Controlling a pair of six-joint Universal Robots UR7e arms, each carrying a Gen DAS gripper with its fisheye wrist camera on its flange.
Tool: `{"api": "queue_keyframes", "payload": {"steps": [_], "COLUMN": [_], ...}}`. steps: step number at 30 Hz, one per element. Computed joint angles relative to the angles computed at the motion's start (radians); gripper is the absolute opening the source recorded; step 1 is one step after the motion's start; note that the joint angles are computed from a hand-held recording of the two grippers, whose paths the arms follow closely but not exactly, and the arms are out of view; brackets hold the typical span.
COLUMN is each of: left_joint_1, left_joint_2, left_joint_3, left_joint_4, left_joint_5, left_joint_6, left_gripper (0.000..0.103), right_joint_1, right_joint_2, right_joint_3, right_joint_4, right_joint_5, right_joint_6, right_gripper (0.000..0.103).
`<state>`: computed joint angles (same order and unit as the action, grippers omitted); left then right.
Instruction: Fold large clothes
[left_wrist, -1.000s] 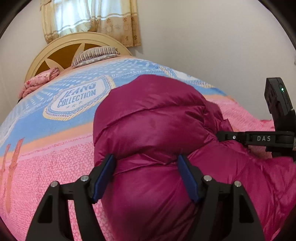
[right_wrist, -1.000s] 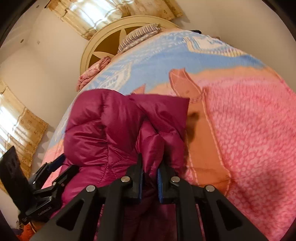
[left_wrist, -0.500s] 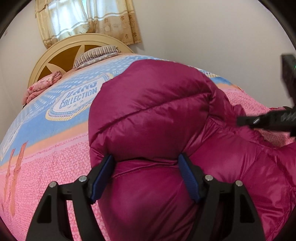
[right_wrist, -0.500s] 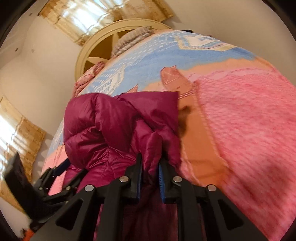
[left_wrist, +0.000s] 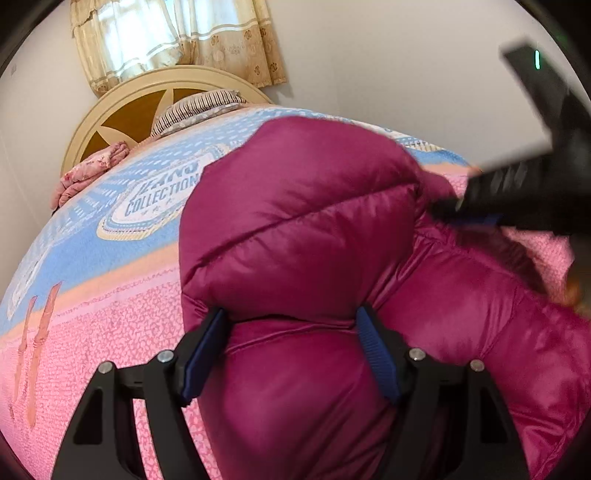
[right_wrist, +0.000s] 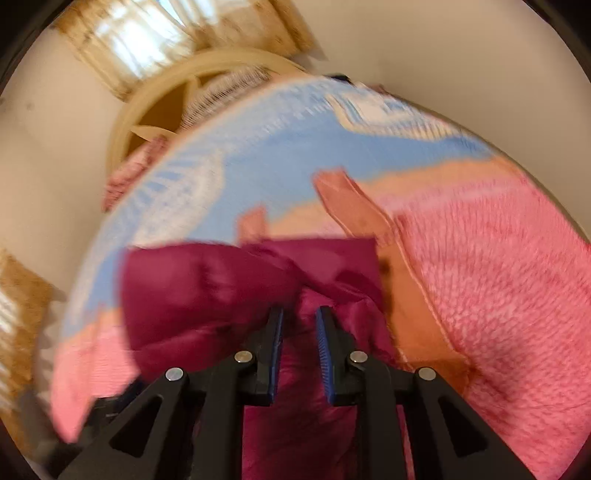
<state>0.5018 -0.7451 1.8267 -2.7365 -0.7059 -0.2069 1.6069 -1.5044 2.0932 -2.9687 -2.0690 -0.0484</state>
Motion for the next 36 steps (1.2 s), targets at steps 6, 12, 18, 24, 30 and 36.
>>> {"api": "queue_keyframes", "payload": {"steps": [6,12,18,24,30,36], "left_joint_1": [0.032,0.098,0.119,0.119,0.11,0.104], "left_joint_2": [-0.079,0.006,0.115,0.137,0.147,0.055], "left_joint_3": [0.005,-0.182,-0.284,-0.263,-0.273,-0.21], "left_joint_4": [-0.035,0.097,0.179,0.117,0.138,0.197], "left_joint_5": [-0.129,-0.057,0.019,0.051,0.089,0.024], "left_joint_6": [-0.05,-0.084,-0.055,-0.007,-0.004,-0.074], "left_gripper": [0.075,0.078,0.09,0.09,0.092,0.093], "right_joint_1": [-0.011,0.0,-0.015,-0.025,-0.033,-0.054], "right_joint_2": [0.023,0.054,0.033,0.032,0.031,0.01], "right_joint_3": [0.067,0.08,0.1,0.098,0.095,0.102], "right_joint_4": [-0.169,-0.251,-0.258,-0.259,-0.254,-0.242], "right_joint_5": [-0.014,-0.046,-0.005,0.014,0.031,0.082], "right_joint_6": [-0.139,-0.169,-0.139,-0.122,-0.117,-0.109], "right_gripper": [0.017,0.017,0.017,0.017,0.017,0.018]}}
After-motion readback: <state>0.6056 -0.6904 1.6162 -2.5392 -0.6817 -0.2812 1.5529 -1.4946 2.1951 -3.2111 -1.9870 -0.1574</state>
